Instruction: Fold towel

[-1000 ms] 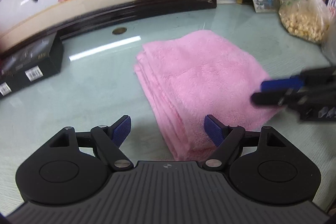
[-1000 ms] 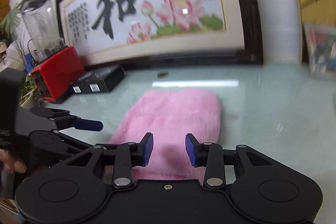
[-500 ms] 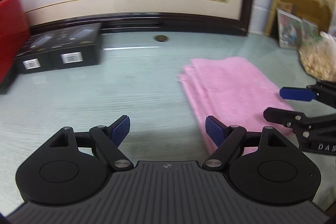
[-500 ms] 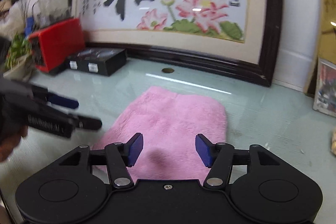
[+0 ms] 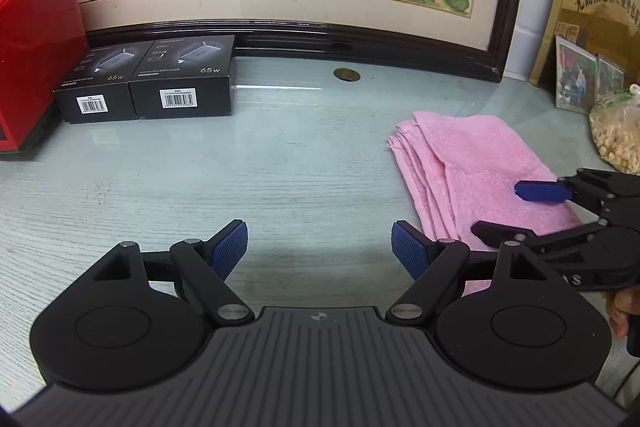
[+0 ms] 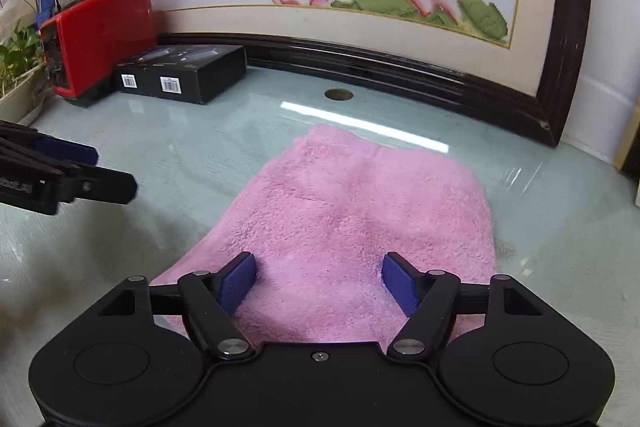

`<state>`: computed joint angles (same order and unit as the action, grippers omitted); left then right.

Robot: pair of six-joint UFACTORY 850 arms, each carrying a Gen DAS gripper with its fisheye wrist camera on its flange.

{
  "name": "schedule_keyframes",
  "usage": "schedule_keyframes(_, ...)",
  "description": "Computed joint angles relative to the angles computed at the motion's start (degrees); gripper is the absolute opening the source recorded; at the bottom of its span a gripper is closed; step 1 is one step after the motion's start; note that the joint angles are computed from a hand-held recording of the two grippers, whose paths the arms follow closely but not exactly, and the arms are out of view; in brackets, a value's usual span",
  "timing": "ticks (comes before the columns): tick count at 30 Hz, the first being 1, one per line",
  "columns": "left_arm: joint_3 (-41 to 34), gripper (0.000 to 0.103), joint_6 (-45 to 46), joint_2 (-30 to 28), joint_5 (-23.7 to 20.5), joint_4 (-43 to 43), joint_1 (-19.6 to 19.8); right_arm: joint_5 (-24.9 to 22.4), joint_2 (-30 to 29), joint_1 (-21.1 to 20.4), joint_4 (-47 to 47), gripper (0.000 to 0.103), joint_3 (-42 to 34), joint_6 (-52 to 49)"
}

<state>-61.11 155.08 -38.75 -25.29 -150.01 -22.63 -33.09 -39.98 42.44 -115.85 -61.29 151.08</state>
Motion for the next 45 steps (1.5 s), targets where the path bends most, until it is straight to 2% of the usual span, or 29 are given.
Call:
schedule_keyframes(7,0.68,0.080,-0.27,1.04,-0.82,3.24,-0.15,0.40,-1.35,-4.27,-0.08,0.071,-2.20,-1.45)
schedule_keyframes(8,0.93,0.080,-0.21,1.30,-0.97,3.60,-0.17,0.68,-1.41,-5.52,-2.27,0.075,-2.18,-1.53)
schedule_keyframes(9,1.22,0.080,0.05,1.59,-1.12,3.89,-0.18,1.05,-1.53,-6.36,-3.85,0.085,-2.25,-1.48)
schedule_keyframes(11,1.84,0.080,0.91,2.10,-1.55,4.03,-0.14,3.67,-1.67,-9.13,-9.84,0.097,-2.31,-0.54)
schedule_keyframes(14,2.49,0.080,1.32,2.62,-1.99,4.61,0.01,5.01,-1.64,-11.00,-16.64,0.100,-1.98,2.52)
schedule_keyframes(16,2.74,0.080,1.39,2.81,-2.25,4.90,0.15,5.07,-1.17,-10.98,-17.03,0.097,-1.67,2.95)
schedule_keyframes(18,2.68,0.080,0.87,2.69,-2.35,5.08,0.29,4.72,-0.23,-10.70,-17.77,0.083,-0.83,4.85)
schedule_keyframes(20,2.48,0.080,0.21,2.49,-2.31,5.22,0.34,1.53,2.45,-9.23,-21.14,0.084,2.49,12.45)
schedule_keyframes(22,2.15,0.080,-0.74,2.21,-2.19,5.72,0.29,-0.24,3.85,-7.91,-22.19,0.084,4.49,15.93)
schedule_keyframes(26,1.38,0.080,-1.89,1.56,-2.04,7.18,-0.12,-2.24,5.02,-4.07,-15.40,0.082,6.83,14.75)
schedule_keyframes(31,-1.16,0.080,-3.59,0.02,-2.34,10.28,-1.38,-4.85,6.30,-1.29,-8.76,0.080,9.95,16.42)
schedule_keyframes(32,-1.79,0.080,-3.74,-0.30,-2.77,10.54,-1.69,-5.80,6.51,-0.65,-4.69,0.080,10.20,14.32)
schedule_keyframes(35,-4.81,0.080,-6.09,-1.88,-2.81,12.24,-2.99,-6.70,6.66,-0.39,1.58,0.080,10.43,10.95)
schedule_keyframes(38,-8.34,0.080,-8.08,-3.82,-1.53,13.14,-4.61,-6.42,6.61,-1.23,0.96,0.080,11.22,13.49)
schedule_keyframes(42,-12.51,0.080,-5.78,-6.16,0.79,11.07,-7.07,-6.52,5.60,-1.92,2.24,0.072,10.90,13.97)
schedule_keyframes(43,-13.23,0.080,-4.23,-6.51,1.55,9.59,-7.72,-6.56,5.20,-2.07,3.34,0.066,10.58,13.34)
schedule_keyframes(45,-15.27,0.080,1.45,-7.73,3.63,4.10,-9.36,-7.07,4.73,-2.19,3.93,0.061,10.44,13.04)
